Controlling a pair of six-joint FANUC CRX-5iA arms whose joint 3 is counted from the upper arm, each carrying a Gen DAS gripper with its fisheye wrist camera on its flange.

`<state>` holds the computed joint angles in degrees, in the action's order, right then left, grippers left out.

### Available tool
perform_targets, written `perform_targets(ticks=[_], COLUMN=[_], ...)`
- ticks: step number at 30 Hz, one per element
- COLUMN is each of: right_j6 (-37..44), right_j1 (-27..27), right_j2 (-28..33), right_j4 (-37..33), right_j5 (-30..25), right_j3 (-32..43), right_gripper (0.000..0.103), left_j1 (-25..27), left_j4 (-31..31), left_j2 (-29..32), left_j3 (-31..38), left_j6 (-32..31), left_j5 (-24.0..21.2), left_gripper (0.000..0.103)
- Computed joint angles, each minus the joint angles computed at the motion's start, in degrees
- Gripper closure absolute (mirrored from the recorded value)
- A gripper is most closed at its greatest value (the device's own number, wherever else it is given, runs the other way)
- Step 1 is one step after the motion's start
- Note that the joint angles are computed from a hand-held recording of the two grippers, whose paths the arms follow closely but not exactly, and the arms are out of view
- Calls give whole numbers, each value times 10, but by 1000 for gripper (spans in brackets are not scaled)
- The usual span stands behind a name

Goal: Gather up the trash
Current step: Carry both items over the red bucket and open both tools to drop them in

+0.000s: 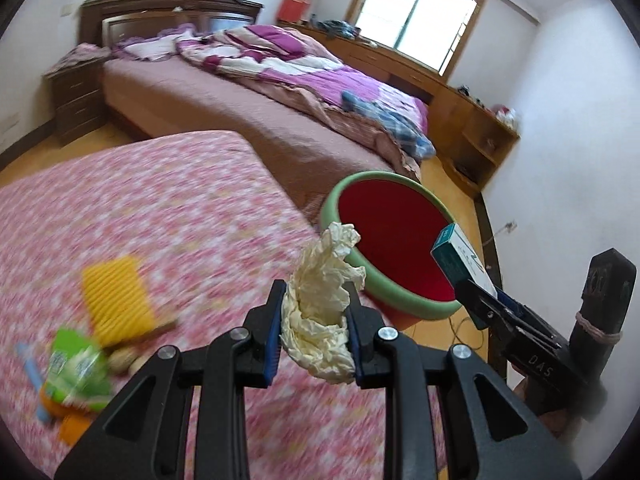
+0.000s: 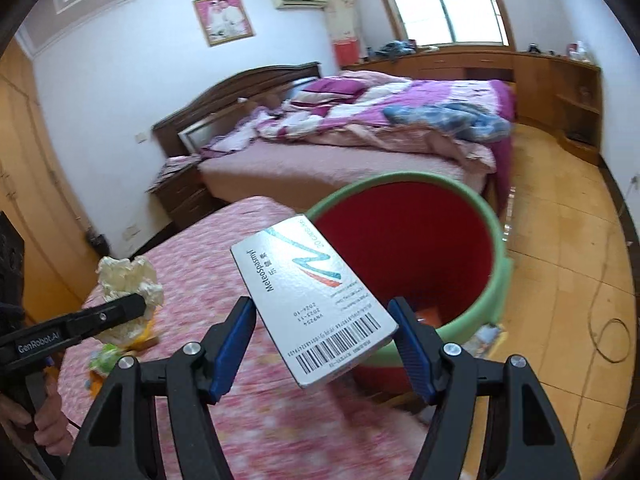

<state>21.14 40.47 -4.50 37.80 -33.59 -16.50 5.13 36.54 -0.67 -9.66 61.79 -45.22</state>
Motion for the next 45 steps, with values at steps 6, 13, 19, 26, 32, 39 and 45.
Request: perform_targets(ticks=[6,13,19,26,32,39,45], right_j6=[34,70,80,71,41,2,-10], right_j1=[-43,-71,-85,-87,-77,-47,-24], right_j2=[22,43,59,50,27,-1,-21], right_j4=[-43,-74,-78,-78,-52,-21,-5], right_j5=[-9,-6,-11,5,12,-4,-1], right_j3=[20,35,44,35,13,-3,-12], right_gripper=[32,31,31,30,29,29,29], left_j1=[-42,-82,-101,-105,-100,-87,-65], left_j4=[-19,-61,-125,-138,-125,-108,-105], left_j2=[70,145,186,190,164,107,58], left_j3=[73,162,223,231,207,155,113], left_j6=[16,53,126,145,130,105,110], left_j5=[-12,-32,-51,-47,-40,-36,-38], left_gripper=[76,76,70,58,58,58,58])
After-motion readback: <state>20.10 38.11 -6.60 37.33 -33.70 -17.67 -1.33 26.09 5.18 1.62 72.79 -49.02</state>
